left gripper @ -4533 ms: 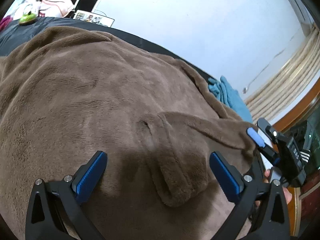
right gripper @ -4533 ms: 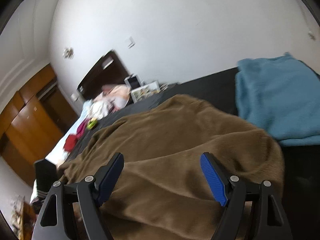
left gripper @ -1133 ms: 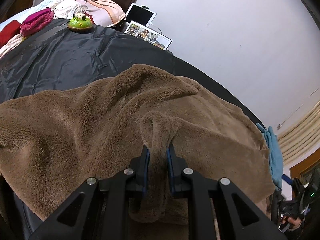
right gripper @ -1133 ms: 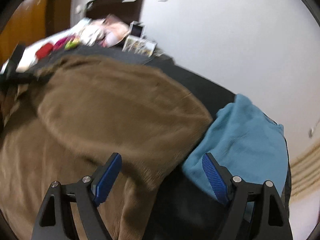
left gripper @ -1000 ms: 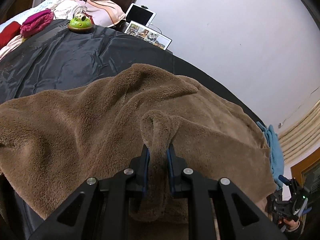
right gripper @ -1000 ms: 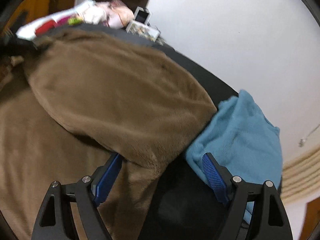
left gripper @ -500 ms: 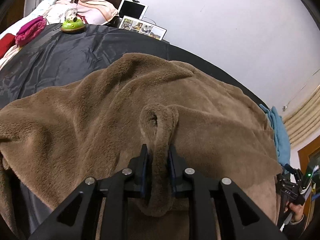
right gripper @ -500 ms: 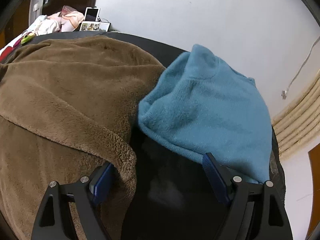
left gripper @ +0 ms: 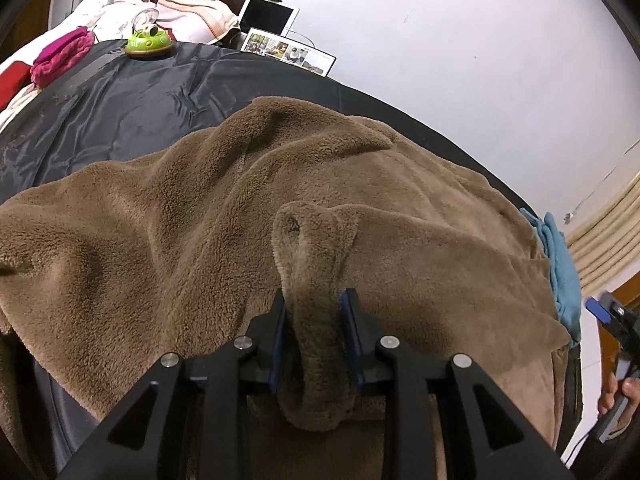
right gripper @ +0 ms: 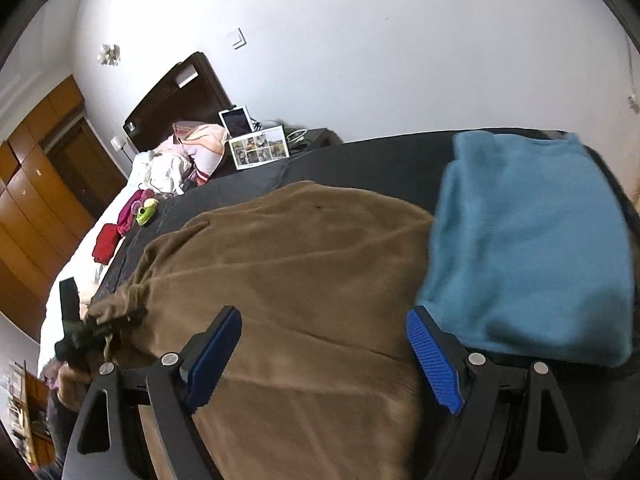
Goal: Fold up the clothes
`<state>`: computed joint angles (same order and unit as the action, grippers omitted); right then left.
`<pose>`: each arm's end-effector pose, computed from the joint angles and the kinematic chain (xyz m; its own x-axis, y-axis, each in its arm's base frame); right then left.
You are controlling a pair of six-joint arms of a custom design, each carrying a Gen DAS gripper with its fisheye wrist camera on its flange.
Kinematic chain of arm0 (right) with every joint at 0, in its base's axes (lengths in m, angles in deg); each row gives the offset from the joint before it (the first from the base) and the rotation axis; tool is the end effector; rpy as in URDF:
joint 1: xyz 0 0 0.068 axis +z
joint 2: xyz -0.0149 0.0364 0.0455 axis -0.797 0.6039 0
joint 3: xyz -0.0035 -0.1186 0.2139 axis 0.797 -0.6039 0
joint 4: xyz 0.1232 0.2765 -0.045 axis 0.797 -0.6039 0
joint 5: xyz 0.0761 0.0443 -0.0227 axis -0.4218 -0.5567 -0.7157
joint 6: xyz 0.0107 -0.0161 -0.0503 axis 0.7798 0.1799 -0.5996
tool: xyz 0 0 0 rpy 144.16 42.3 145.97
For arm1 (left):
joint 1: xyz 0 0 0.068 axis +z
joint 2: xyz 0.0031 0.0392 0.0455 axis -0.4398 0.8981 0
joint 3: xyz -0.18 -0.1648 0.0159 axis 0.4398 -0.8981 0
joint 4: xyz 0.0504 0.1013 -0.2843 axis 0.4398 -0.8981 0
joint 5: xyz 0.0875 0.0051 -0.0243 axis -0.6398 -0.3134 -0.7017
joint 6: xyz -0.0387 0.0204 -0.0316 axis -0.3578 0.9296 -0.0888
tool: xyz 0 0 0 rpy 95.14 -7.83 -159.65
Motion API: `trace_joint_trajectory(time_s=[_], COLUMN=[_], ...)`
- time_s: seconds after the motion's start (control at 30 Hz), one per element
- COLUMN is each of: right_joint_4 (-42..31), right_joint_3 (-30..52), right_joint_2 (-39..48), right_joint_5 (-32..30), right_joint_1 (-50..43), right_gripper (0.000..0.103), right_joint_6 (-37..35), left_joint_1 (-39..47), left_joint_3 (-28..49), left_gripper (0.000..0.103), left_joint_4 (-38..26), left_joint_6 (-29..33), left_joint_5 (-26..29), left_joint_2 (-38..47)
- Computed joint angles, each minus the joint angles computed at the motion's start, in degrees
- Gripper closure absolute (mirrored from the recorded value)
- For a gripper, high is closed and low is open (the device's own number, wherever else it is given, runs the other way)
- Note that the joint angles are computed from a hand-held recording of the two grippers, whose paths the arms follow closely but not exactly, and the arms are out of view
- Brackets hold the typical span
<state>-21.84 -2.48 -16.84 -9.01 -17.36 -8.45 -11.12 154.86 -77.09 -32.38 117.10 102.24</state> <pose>0.1939 0.1218 0.2357 -0.6762 0.4026 -0.6170 0.2748 0.9149 0.2957 0.3928 0.0842 0.1405 -0.8603 0.0662 -0.5055 0.2892 0.8799 -0.3769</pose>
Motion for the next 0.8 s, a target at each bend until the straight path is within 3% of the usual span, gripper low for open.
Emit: trace_joint_trajectory(time_s=[0.17, 0.27, 0.33, 0.57, 0.8], right_joint_4=[10.78, 13.62, 15.36, 8.53, 7.35], right_joint_3=[6.84, 9.02, 8.82, 16.75, 18.77], right_joint_2=[20.59, 30.13, 32.41, 41.97, 43.74], right_joint_5=[-6.31, -7.81, -5.24, 4.61, 6.78], right_joint_1=[-3.33, -5.98, -6.76, -7.63, -7.93], right_gripper=[0.017, 0.017, 0.017, 0.017, 0.012], right_joint_6=[1.13, 3.67, 3.17, -1.06, -3.92], left_joint_1=[-0.11, -0.35, -0.53, -1.21, -0.35], left_joint_3=[-0.16, -0.48, -0.53, -1.19, -4.16], left_gripper=[0.074, 0.073, 0.072, 0.066, 0.054], left_joint_4=[0.67, 1.43, 1.81, 3.45, 7.66], left_joint_6=[0.04, 0.27, 0.38, 0.70, -1.26], left_joint_5=[0.20, 0.05, -0.07, -1.29, -2.97], left_joint_2=[0.17, 0.11, 0.17, -0.39, -4.42])
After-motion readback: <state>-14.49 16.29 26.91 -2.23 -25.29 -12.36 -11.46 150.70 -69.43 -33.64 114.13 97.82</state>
